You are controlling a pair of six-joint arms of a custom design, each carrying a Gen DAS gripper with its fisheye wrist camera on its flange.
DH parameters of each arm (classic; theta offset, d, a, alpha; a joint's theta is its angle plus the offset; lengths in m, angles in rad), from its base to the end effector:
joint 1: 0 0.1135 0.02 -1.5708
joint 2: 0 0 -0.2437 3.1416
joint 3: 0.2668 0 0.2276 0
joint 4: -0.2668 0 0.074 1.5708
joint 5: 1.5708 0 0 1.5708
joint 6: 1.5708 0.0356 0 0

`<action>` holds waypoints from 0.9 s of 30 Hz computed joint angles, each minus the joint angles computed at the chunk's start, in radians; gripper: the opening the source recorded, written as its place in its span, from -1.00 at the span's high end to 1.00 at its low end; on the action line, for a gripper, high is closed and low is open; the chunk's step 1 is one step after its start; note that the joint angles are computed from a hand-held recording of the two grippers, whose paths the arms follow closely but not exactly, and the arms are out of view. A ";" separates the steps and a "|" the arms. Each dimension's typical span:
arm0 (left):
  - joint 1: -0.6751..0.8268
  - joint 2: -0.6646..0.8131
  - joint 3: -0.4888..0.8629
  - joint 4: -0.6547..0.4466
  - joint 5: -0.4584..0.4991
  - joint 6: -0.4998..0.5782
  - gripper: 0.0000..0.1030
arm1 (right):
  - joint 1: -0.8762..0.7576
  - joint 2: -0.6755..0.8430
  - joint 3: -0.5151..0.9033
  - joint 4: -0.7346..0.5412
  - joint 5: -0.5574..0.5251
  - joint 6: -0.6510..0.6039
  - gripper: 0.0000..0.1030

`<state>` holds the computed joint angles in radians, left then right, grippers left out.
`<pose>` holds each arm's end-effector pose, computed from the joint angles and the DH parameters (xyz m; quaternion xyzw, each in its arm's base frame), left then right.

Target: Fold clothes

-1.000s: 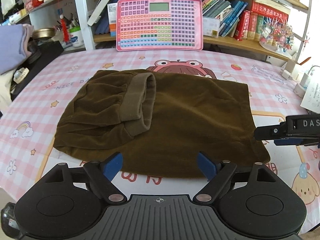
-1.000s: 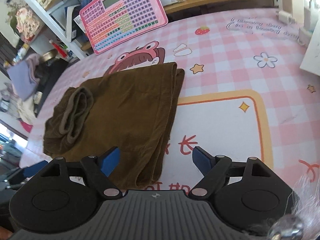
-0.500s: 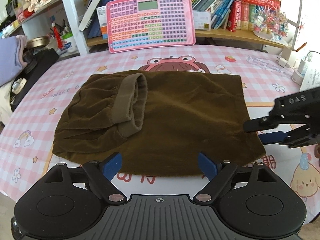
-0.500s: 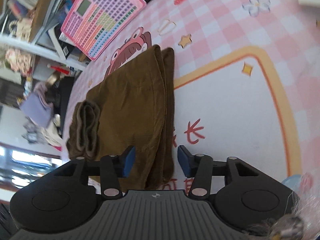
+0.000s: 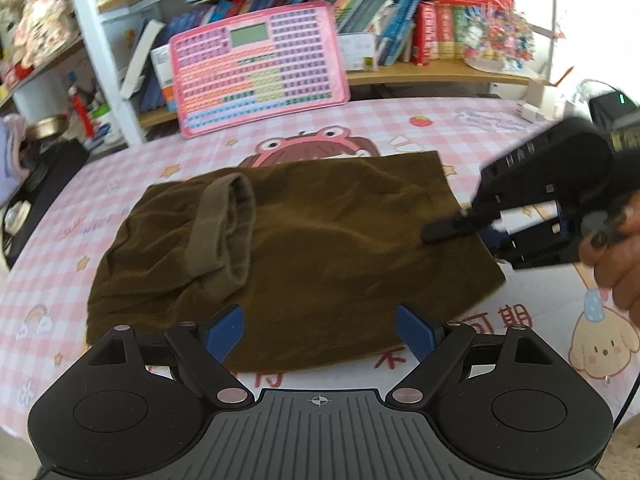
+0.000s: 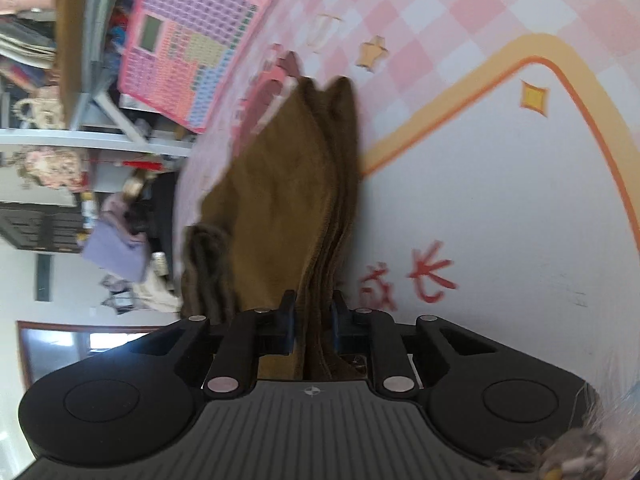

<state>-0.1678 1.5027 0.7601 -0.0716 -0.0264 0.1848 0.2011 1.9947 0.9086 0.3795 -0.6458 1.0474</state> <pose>0.2772 -0.0460 0.1727 0.1582 0.9157 0.0154 0.3692 0.3421 0.0916 0.1028 0.2325 0.8398 0.4659 0.1538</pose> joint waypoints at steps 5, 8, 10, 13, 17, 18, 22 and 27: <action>-0.056 0.048 0.001 0.070 -0.033 0.080 -0.67 | 0.000 -0.021 0.025 -0.007 -0.017 -0.004 0.70; -0.090 0.080 0.002 0.120 -0.063 0.132 -0.67 | 0.007 -0.024 0.054 -0.037 -0.018 -0.018 0.70; -0.107 0.102 0.009 0.142 -0.077 0.160 -0.67 | 0.012 -0.021 0.070 -0.050 -0.016 -0.022 0.70; -0.138 0.113 0.014 0.166 -0.099 0.201 -0.67 | 0.016 -0.016 0.092 -0.069 -0.011 -0.024 0.70; -0.162 0.098 0.005 0.174 -0.038 0.250 -0.67 | 0.016 -0.004 0.118 -0.088 0.000 -0.011 0.71; -0.169 0.106 0.006 0.176 -0.036 0.263 -0.67 | 0.016 -0.001 0.126 -0.093 0.000 -0.003 0.71; -0.206 0.185 0.032 0.213 -0.102 0.289 -0.67 | 0.024 -0.008 0.145 -0.108 -0.003 0.015 0.71; -0.244 0.311 0.057 0.330 -0.224 0.368 -0.66 | 0.026 -0.016 0.147 -0.119 0.003 0.035 0.71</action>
